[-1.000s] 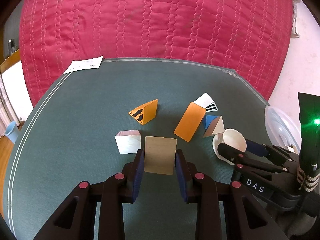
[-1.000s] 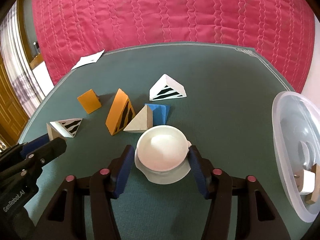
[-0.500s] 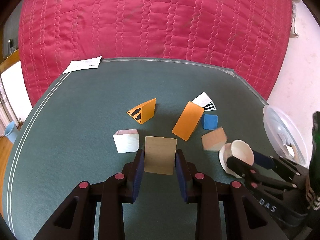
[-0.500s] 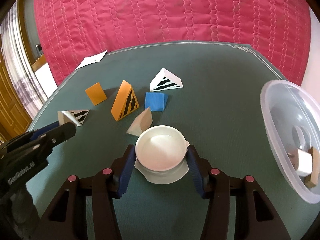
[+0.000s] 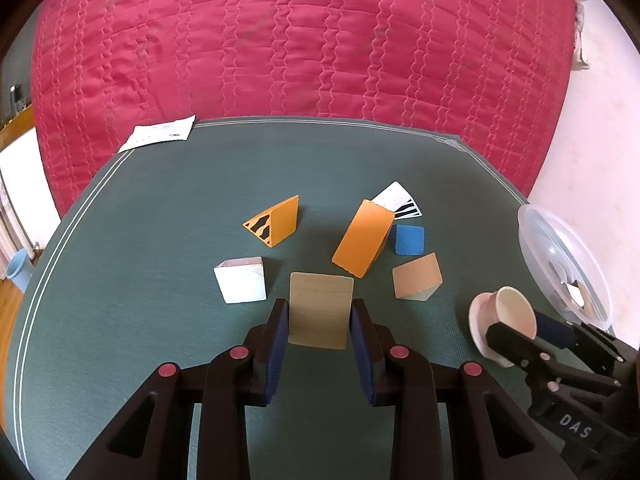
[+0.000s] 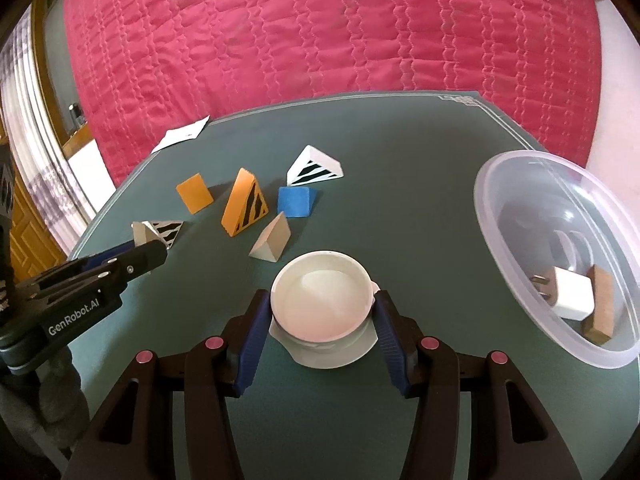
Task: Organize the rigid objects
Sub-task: 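Carry the cup and saucer into the bowl and open the right gripper while the left carries the tan block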
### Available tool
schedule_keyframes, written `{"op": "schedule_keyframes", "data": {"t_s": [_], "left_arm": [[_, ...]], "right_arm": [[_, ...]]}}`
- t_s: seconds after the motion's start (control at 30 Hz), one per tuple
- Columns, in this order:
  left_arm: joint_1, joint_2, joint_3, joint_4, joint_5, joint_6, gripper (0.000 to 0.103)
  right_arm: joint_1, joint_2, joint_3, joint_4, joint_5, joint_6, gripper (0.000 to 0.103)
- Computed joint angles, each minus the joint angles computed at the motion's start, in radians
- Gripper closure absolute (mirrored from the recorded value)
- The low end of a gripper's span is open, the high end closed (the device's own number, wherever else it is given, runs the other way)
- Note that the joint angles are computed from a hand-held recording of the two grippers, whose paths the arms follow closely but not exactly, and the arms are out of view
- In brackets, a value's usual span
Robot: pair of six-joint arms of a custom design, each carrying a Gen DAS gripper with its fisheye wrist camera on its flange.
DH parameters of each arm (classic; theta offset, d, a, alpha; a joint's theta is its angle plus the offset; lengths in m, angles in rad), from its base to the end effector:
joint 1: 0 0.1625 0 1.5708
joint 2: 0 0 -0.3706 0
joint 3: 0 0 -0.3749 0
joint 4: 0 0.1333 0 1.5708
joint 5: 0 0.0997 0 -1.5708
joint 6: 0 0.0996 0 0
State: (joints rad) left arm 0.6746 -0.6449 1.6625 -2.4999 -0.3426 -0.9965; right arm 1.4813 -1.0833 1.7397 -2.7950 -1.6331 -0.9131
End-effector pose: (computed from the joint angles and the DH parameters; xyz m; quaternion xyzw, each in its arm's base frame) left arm -0.3185 -0.5456 0.0242 -0.0155 0.8167 -0.4459 0.3659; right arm 0.0722 -0.6170 0.2309 0.3761 -0.8828 0.2311 0.1608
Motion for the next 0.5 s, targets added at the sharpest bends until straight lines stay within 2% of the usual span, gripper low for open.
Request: {"op": "schedule_keyframes", "data": {"t_s": [0.5], "left_arm": [[0.0, 0.011, -0.017, 0.019, -0.003, -0.004, 0.071]], "right_arm": [[-0.025, -0.032, -0.023, -0.056, 0.045, 0.057, 0.05]]}}
